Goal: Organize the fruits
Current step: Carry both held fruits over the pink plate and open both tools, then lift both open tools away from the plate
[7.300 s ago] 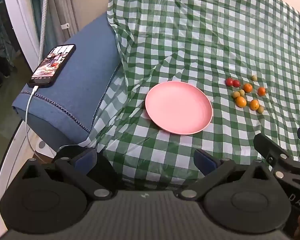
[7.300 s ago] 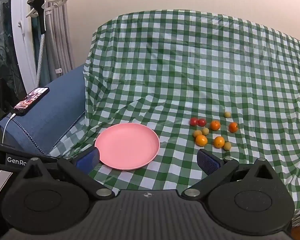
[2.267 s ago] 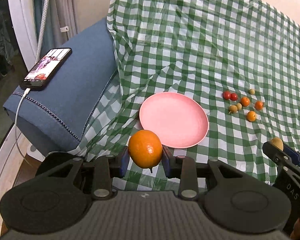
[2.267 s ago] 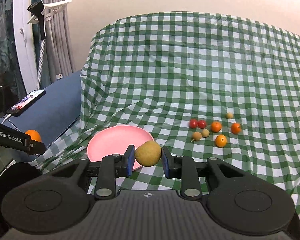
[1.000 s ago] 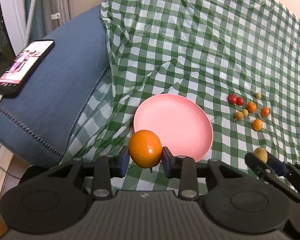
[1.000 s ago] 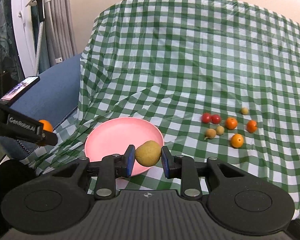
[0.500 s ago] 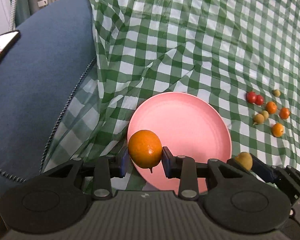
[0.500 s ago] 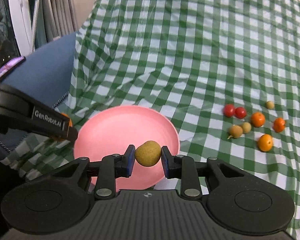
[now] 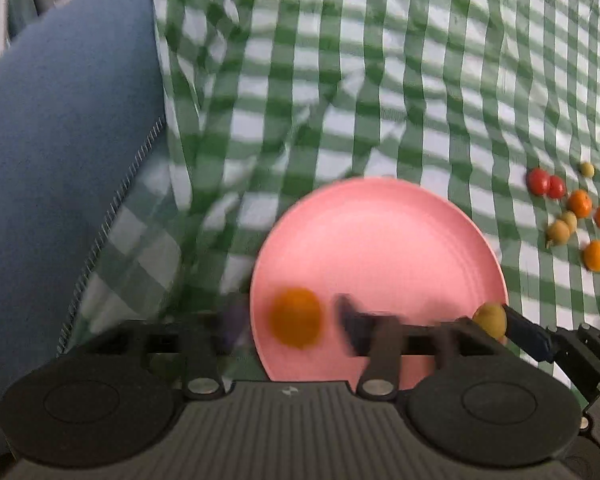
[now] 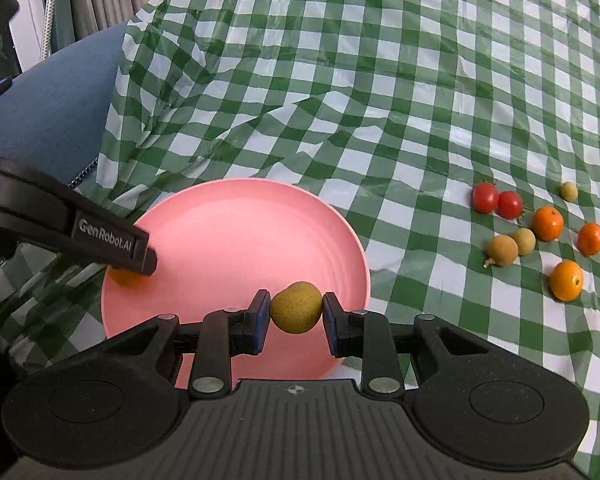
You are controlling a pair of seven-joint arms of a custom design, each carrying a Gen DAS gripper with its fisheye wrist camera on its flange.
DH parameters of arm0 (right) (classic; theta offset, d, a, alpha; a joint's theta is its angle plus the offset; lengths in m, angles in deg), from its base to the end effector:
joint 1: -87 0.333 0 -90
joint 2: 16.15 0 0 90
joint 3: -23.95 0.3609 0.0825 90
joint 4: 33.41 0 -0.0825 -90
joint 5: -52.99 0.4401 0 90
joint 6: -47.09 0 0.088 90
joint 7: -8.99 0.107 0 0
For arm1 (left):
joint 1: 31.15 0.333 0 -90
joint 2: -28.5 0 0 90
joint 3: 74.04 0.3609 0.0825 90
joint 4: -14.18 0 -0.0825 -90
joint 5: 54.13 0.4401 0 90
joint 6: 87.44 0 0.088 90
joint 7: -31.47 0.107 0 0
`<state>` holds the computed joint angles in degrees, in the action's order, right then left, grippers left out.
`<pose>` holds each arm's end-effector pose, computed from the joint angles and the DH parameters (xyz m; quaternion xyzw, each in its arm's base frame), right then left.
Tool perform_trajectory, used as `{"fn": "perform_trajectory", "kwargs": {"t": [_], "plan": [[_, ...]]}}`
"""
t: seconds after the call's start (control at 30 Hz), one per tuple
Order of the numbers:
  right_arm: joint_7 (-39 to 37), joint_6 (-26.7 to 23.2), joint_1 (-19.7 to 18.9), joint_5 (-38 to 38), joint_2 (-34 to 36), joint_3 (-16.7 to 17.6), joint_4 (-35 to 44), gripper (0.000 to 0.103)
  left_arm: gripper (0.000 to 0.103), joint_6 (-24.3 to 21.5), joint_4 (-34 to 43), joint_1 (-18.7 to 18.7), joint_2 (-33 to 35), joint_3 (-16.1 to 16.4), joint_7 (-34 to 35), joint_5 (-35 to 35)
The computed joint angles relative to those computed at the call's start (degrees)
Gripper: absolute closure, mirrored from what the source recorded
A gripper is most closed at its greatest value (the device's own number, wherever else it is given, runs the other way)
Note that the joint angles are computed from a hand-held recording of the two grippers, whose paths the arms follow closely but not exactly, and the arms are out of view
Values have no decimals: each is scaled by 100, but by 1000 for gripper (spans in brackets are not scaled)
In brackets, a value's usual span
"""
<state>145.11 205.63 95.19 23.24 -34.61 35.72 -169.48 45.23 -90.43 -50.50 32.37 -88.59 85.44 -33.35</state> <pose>0.4862 0.2075 0.5373 -0.6444 0.6608 -0.2653 0.2787 0.5658 -0.3668 0.5672 -0.6312 0.7325 -0.1790 0.1812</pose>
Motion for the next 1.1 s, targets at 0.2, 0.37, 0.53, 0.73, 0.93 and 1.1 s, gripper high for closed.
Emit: {"fn": "perform_trajectory", "kwargs": {"t": [0.2,0.37,0.53,0.73,0.93,1.1], "plan": [[14,21,-46,-156,-375,41,-116,23,0,635,-418,47,-495,-31,-314,592],[-458,-422,321,489,-1093,-32,-484,12,0,392,-883,96,-1093,-148,-168,425],[-330,-922,301,739,-1838,327,-745,4,0,46,-1537,185,-1971,-318,-268,179],[-110,-1203,171,609,-2472,679,-849,2,0,-100,-2125,300,-2849,-503,-410,9],[152,-1274,126,485,-2985,960,-925,1,0,-47,-2440,440,-3488,-648,-557,3],[385,-1271,49,353,-3284,1179,-917,1,0,22,-2576,544,-3887,-776,-613,83]]}}
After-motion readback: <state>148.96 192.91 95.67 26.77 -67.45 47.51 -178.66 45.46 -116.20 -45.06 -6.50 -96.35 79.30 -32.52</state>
